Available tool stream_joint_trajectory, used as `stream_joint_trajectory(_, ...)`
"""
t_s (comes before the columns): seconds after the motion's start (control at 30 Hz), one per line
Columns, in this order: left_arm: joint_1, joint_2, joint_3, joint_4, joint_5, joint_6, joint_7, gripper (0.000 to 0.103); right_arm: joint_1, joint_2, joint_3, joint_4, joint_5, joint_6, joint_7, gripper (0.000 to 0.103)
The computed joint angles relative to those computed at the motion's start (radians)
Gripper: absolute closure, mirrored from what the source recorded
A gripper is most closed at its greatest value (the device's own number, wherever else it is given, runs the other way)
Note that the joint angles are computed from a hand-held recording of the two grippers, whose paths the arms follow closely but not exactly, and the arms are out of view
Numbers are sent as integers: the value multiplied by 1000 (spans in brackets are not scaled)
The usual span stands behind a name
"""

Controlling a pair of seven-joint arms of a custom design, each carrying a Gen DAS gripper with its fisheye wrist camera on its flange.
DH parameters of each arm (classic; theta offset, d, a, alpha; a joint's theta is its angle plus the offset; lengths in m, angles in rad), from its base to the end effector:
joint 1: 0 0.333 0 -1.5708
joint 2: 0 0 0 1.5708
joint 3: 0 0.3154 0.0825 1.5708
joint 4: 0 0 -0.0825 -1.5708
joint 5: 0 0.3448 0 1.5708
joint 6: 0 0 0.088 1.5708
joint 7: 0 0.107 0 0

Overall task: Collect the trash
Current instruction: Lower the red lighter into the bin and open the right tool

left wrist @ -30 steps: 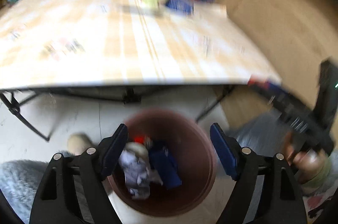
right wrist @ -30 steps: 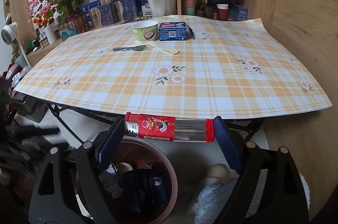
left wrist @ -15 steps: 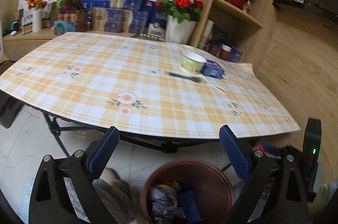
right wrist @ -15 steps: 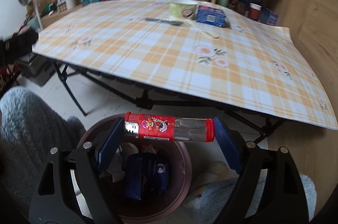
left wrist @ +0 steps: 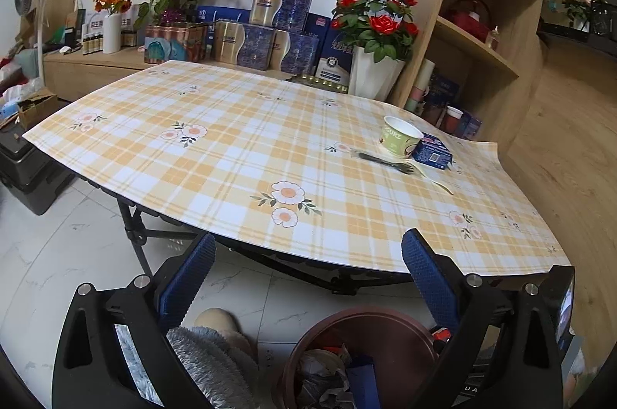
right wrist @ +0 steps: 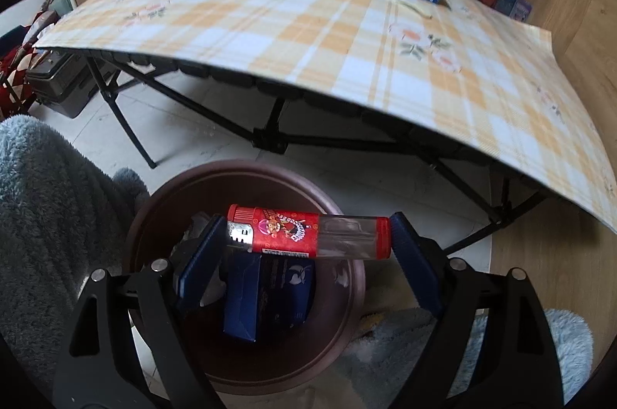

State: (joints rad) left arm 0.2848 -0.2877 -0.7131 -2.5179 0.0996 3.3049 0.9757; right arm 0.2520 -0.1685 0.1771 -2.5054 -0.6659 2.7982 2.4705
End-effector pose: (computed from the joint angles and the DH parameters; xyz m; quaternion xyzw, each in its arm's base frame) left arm 0.4065 -0.2220 0.5032 -0.6112 0.6251 -0.4290 0.2274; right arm 0.4002 0.2163 0.4122 -0.7158 0.6379 -0.2150 0.1860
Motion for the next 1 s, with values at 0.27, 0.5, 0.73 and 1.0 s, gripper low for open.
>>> stream_joint_trajectory(0.27, 48, 8, -37, 21, 49, -54, -50, 8, 43, 47, -19, 25, 108, -50, -111, 19)
stream_joint_trajectory(0.5, 17, 19, 10, 23, 118, -71, -117, 8, 70, 72, -32, 36, 178, -62, -183, 12)
stream_joint_trajectory(0.73, -13, 32, 49, 28, 167, -82, -164, 8, 75, 73, -26, 44, 158, -64, -187, 6)
stream_joint_trajectory(1.0, -27, 36, 68, 35, 206, -91, -202, 8, -20, -36, -13, -31, 0, 92, 51, 6)
